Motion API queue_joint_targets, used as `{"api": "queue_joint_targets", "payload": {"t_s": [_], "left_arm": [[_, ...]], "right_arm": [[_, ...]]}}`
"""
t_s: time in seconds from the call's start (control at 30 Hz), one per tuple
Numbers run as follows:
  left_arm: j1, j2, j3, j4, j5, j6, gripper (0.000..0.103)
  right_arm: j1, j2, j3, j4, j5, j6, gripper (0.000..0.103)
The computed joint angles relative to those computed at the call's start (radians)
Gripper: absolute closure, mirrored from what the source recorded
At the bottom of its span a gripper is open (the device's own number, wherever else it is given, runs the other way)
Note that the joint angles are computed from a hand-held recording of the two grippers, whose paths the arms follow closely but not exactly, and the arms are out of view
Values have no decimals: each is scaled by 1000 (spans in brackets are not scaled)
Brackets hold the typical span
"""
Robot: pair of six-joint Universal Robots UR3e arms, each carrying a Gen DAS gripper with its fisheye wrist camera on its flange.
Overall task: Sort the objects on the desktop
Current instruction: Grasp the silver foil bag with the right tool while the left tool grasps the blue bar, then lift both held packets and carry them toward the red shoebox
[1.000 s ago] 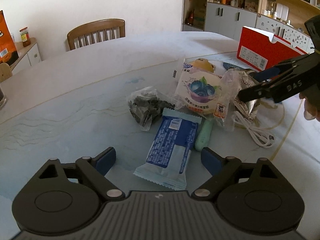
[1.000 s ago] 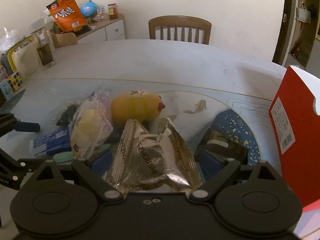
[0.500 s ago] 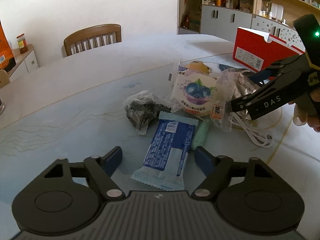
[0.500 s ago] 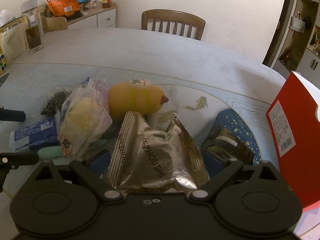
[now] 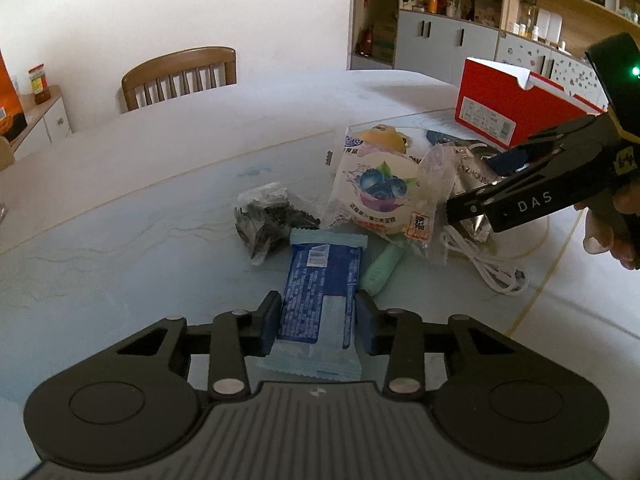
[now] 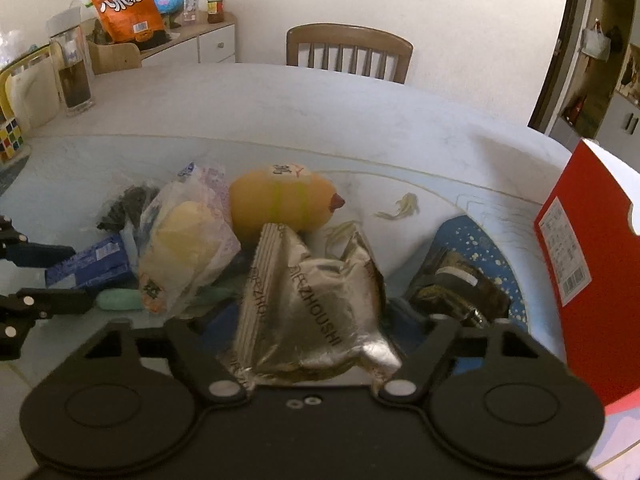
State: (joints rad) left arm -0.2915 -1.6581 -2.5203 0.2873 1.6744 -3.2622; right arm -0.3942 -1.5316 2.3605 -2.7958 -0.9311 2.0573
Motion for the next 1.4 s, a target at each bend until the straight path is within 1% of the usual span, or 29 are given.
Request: {"api": "queue_joint_targets", "payload": {"t_s": [0.07,0.13,0.2,0.3,0.37,0.4,0.43,0.5,0.57,0.63,0.67,0.7,0.73,0.77,0.83,0.87,0.93,0.97,1.03,1.17,1.3,1.4], "left_arm": [[-8,3,-1,0,6,-12,66],[-14,7,1,0,9,-23,67],[-17,14,2,-2,5,-30,67],[-28,24,9,-13,14,-37,67],[-34,27,15,-22,22,-44,67],[-36,29,17,-29,24,-47,67],[-37,32,17,-33,27,-51,67],[-38,40,16,-42,29,-59,67],[-37,48,18,-57,29,-65,67],[-39,47,22,-64,33,-67,67],[-39,48,23,-66,34,-68,67],[-39,49,25,-68,33,-69,67],[-40,48,25,-68,34,-69,67],[-41,47,28,-69,35,-69,67],[-46,48,33,-73,40,-72,67],[-46,52,34,-76,40,-74,67],[-46,61,41,-89,39,-78,67],[-47,64,47,-97,40,-79,68],[-49,75,58,-114,41,-84,68],[-66,93,86,-142,51,-92,68],[-86,95,121,-177,66,-94,68],[-100,105,143,-201,75,-101,68]], "right_arm": [[-7,-11,5,7,10,-5,31],[-13,-17,8,-5,14,11,47],[-13,-11,-22,41,11,16,47],[-14,-12,-21,45,14,-2,47],[-15,-21,-21,63,15,-15,45],[-16,-24,-22,72,19,-15,41],[-22,-30,-17,74,28,-18,29],[-33,-42,-1,66,56,-23,18],[-21,-36,-12,72,54,-28,15],[19,5,-22,7,4,-12,15],[28,24,-18,-36,-7,-1,14],[31,36,-23,-43,-8,6,13],[34,46,-34,-39,-10,16,17],[39,56,-48,-24,-17,18,17],[42,63,-42,-43,-25,21,18],[38,57,-34,-42,-21,12,20],[26,32,-24,-13,-6,-6,41],[23,30,-26,-9,-3,-5,42],[14,15,-29,16,7,-4,48],[-2,-8,-50,81,19,-3,51],[-33,-41,-54,137,38,-15,52],[-68,-84,-62,209,64,-39,52]]}}
